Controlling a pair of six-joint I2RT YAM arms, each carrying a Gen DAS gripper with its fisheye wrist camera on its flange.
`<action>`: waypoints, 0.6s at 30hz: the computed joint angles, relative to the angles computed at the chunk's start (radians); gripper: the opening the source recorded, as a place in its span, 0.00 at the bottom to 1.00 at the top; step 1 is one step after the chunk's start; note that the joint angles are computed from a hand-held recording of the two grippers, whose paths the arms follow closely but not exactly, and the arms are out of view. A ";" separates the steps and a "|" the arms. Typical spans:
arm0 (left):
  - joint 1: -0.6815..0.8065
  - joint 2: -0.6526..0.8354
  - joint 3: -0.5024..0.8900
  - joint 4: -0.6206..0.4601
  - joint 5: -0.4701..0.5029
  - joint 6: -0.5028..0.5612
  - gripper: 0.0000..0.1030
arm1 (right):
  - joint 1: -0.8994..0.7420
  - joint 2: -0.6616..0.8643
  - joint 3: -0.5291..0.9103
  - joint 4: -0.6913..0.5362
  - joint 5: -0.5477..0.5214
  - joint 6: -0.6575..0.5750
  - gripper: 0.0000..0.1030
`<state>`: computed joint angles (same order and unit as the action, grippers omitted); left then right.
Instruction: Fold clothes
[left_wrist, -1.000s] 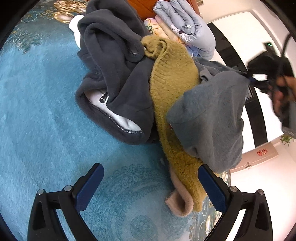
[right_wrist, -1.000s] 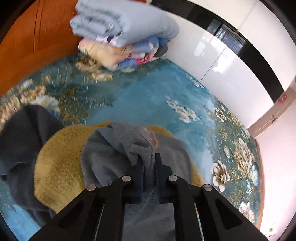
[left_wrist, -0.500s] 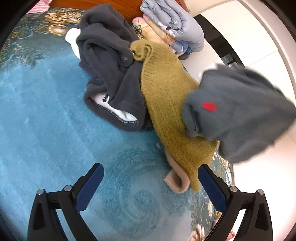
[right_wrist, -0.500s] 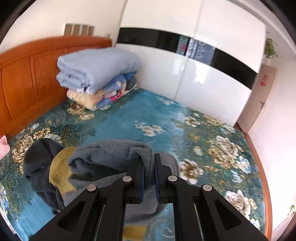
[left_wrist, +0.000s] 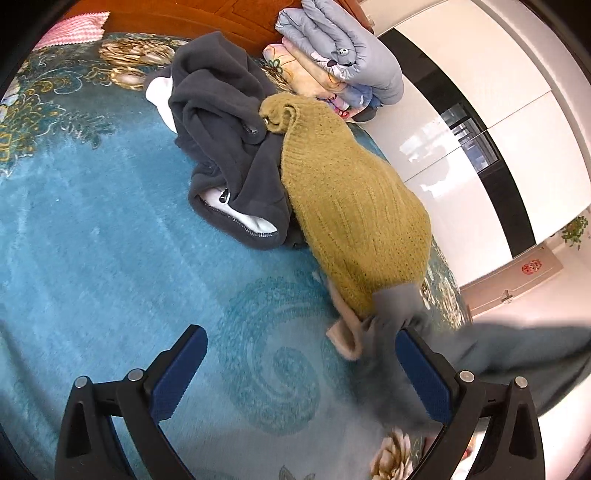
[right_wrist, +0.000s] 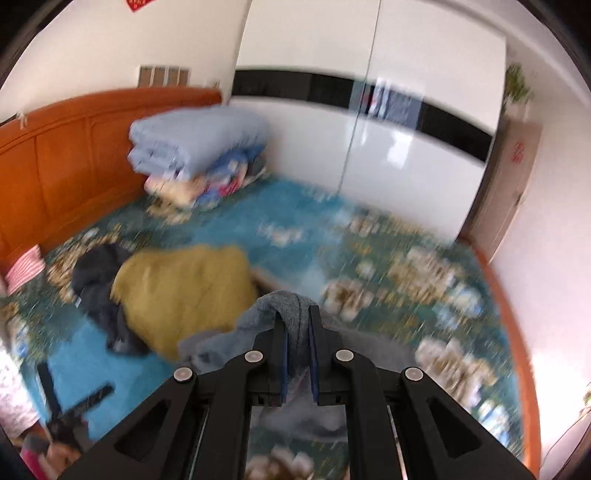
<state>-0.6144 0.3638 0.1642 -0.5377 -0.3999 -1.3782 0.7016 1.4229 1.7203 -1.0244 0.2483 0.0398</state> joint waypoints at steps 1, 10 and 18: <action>-0.034 -0.023 0.009 -0.043 -0.026 -0.027 1.00 | -0.010 -0.042 -0.096 0.011 -0.029 0.014 0.09; -0.073 0.020 0.036 -0.035 -0.018 0.000 1.00 | -0.269 -0.384 -0.900 -0.021 -0.320 0.073 0.09; -0.158 0.181 0.081 0.068 0.004 0.042 1.00 | -0.302 -0.534 -0.952 -0.112 -0.383 0.000 0.16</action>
<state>-0.7722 0.5451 0.2456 -0.4694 -0.3957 -1.3367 0.3998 0.8887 0.7679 -1.1366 -0.1344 0.0401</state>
